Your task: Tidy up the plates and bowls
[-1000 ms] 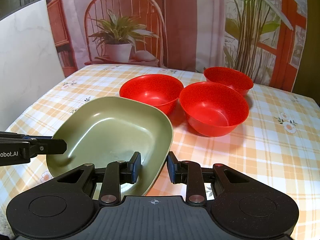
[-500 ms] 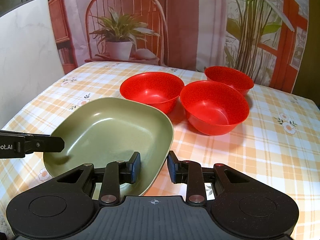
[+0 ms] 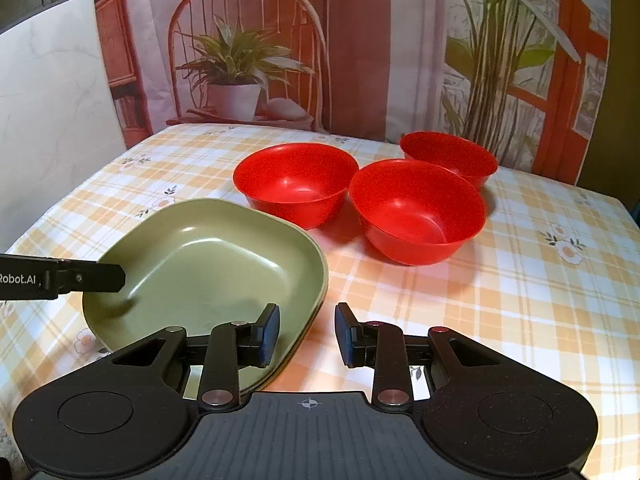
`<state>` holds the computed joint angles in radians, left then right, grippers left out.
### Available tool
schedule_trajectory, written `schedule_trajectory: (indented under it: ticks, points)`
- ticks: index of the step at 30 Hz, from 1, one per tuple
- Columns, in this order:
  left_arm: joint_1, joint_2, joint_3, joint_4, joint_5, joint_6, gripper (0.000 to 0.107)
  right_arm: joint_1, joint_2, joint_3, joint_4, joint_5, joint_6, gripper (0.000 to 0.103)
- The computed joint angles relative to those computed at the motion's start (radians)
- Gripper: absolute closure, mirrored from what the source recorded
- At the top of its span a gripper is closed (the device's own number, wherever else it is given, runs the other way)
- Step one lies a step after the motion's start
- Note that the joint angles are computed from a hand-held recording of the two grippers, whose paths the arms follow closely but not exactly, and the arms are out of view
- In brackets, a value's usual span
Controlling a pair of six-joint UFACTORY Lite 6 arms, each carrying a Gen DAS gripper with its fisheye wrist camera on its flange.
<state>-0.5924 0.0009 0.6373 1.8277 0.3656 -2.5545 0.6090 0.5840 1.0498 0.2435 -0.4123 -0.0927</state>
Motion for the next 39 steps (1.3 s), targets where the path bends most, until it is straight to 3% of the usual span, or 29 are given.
schedule_trajectory:
  ticks: [8, 13, 17, 20, 26, 30, 36, 39]
  points:
    - [0.058, 0.022, -0.025, 0.252, -0.051, -0.281, 0.084, -0.004, 0.036, 0.019, -0.022, 0.011, 0.040, 0.074]
    - [0.062, 0.028, -0.027, 0.284, -0.050, -0.308, 0.084, -0.008, 0.041, 0.024, -0.015, 0.015, 0.044, 0.070]
    - [0.074, 0.028, -0.036, 0.316, -0.052, -0.341, 0.074, -0.017, 0.044, 0.030, -0.035, 0.026, 0.070, 0.067]
    - [0.082, 0.027, -0.041, 0.353, -0.054, -0.376, 0.074, -0.019, 0.043, 0.032, -0.039, 0.033, 0.072, 0.067]
    - [0.053, 0.045, -0.015, 0.214, -0.031, -0.231, 0.074, -0.018, 0.045, 0.034, -0.013, 0.034, 0.051, 0.065]
    - [0.027, 0.060, 0.026, 0.057, -0.005, -0.040, 0.075, -0.032, 0.020, 0.015, -0.127, 0.028, 0.162, 0.067]
    - [0.014, 0.020, 0.071, -0.105, 0.047, 0.195, 0.071, -0.077, -0.065, -0.014, -0.194, 0.029, 0.186, 0.067]
    - [0.050, 0.013, 0.125, -0.185, 0.028, 0.349, 0.069, -0.120, -0.086, 0.020, -0.198, 0.065, 0.156, 0.067]
